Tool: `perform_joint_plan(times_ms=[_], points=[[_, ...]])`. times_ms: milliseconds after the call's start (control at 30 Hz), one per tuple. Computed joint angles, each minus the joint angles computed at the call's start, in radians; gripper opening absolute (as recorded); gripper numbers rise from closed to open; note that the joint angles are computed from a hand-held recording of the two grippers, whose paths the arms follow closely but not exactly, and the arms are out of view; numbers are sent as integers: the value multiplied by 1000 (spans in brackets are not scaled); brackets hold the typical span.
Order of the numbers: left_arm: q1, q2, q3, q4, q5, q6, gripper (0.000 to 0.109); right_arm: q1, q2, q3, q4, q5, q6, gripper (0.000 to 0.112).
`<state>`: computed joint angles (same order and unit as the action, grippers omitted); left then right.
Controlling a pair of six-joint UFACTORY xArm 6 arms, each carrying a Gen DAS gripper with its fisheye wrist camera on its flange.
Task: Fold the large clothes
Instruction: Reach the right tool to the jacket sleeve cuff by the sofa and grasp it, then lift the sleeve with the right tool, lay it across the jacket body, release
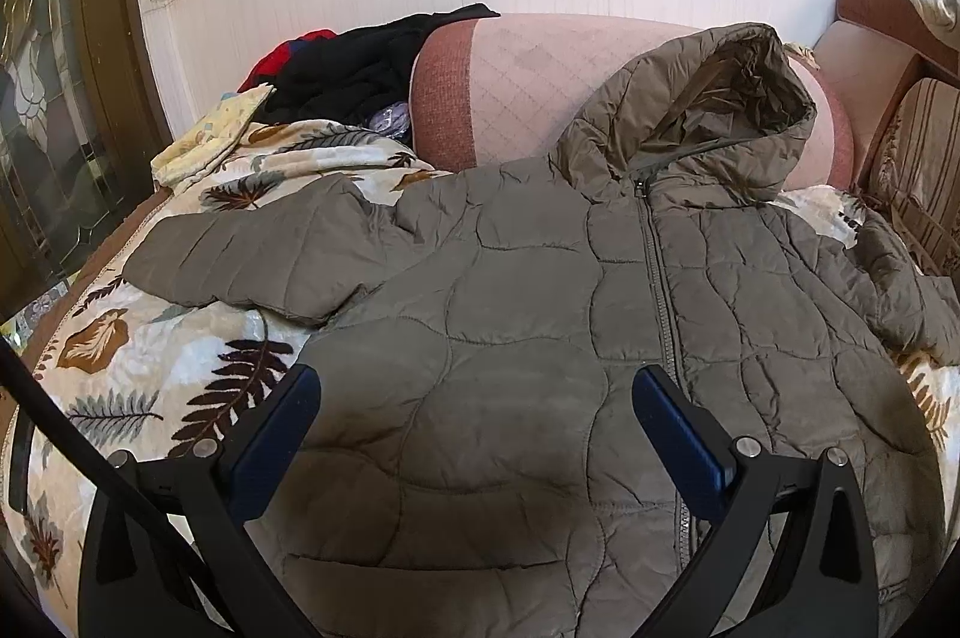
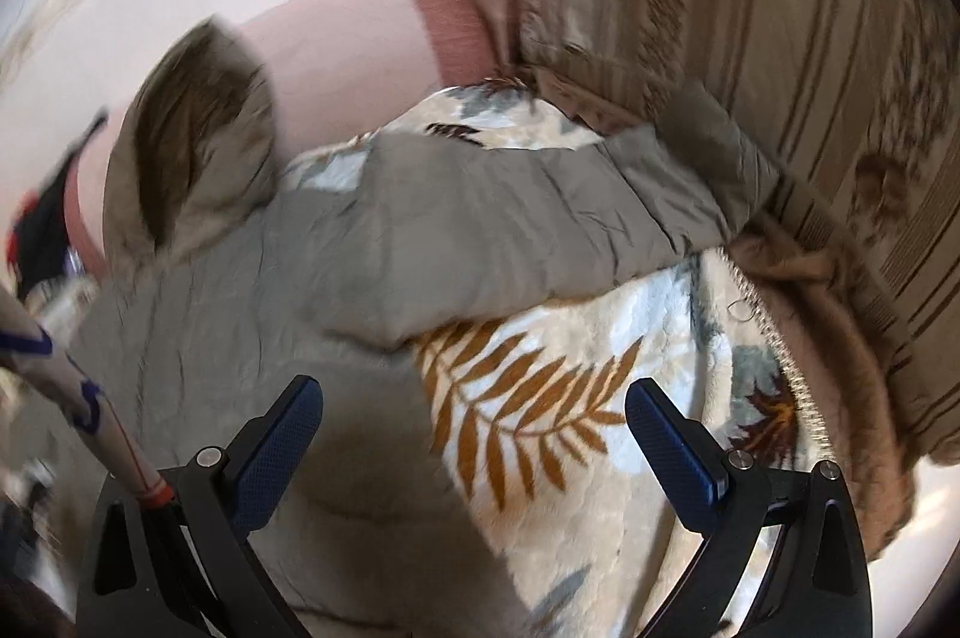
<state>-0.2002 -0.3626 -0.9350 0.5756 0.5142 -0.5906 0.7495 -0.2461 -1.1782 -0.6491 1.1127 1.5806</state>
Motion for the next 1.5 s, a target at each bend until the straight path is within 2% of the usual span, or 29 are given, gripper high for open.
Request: perform_joint_plan(times_ms=[100,200,267,400,500,567,800,1033,1133,1367,1500], points=[[-1,4,-2,0,1,0,103,-63,-96,85,7,-31,55,101],[-1,12,-4,4,-2,-2,103,-119,-171,141,-11,-41,79,96],[-1,15,-3,7,-6,-3,103,-172,-218,171,-3,-39,67,88],[-5,25,-3,26,-7,-11,103,-260,-288,220,-16,-34,78,82],[-10,35,-6,38,-4,-12,103,-333,-310,254,0,-71,47,74],[-14,41,-6,51,-2,-16,103,-374,-321,283,11,-120,39,63],[-15,57,-9,49,-11,-8,103,-475,-288,319,40,-180,-12,60],[-16,65,-8,50,-17,-9,103,-526,-230,327,42,-203,-24,60],[-16,67,-8,45,-19,-6,103,-554,-206,340,33,-244,-22,60],[-17,78,-13,44,-16,-3,103,-574,-194,347,8,-256,-36,22],[-17,78,-11,51,-22,-10,103,-502,-221,307,-78,-161,-14,18]])
